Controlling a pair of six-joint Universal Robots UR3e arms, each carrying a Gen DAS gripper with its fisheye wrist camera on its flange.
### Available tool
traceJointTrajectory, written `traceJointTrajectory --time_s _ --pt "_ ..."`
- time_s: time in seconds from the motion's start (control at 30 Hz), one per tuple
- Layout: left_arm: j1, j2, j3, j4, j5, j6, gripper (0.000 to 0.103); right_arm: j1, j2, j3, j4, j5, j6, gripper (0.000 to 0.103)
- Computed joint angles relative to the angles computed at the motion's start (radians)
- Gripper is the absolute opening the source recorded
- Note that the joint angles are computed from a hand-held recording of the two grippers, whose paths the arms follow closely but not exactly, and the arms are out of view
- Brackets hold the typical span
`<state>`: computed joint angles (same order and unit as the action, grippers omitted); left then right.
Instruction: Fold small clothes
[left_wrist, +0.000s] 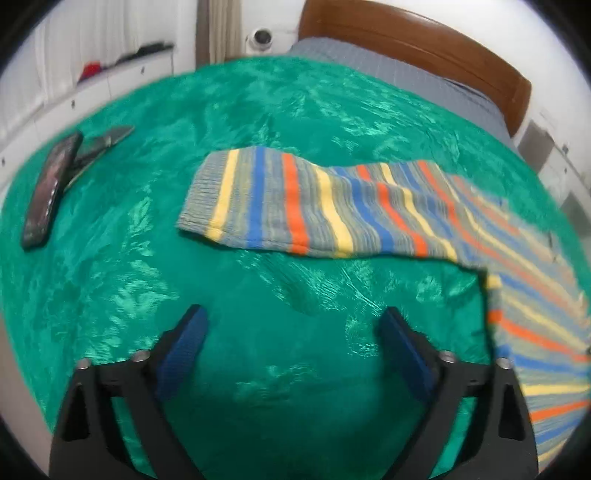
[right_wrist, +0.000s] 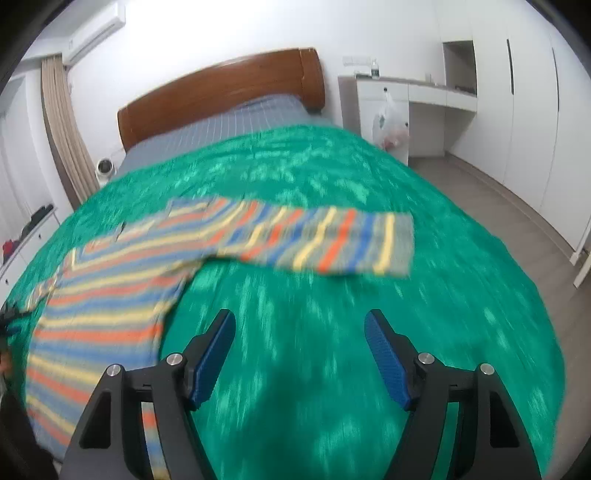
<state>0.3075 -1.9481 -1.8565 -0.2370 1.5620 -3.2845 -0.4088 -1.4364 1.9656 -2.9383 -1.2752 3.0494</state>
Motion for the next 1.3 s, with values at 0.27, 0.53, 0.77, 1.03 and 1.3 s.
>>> traceJointTrajectory --time_s 0.27,0.53,0.77,1.03,1.3 --pt "-0.023 -0.084 -0.065 0.208 0.051 0.039 0.103 0.006 0.279 -0.138 -0.036 -0.047 0.05 0.074" --pt "-0.058 -0.127 -0.084 0.314 0.12 0.029 0.103 -0.035 0.3 -0.027 -0.237 0.042 0.039 0.081" --pt "-0.052 -0.129 -0.106 0.351 0.113 0.033 0.103 -0.054 0.308 -0.002 -0.286 0.082 0.042 0.082" --pt "-0.071 -0.144 -0.102 0.372 0.147 0.025 0.103 -0.037 0.32 -0.01 -0.299 0.055 0.043 0.082" --pt "-0.078 -0.146 -0.102 0.378 0.16 0.024 0.103 -0.023 0.331 -0.026 -0.296 0.037 0.046 0.083"
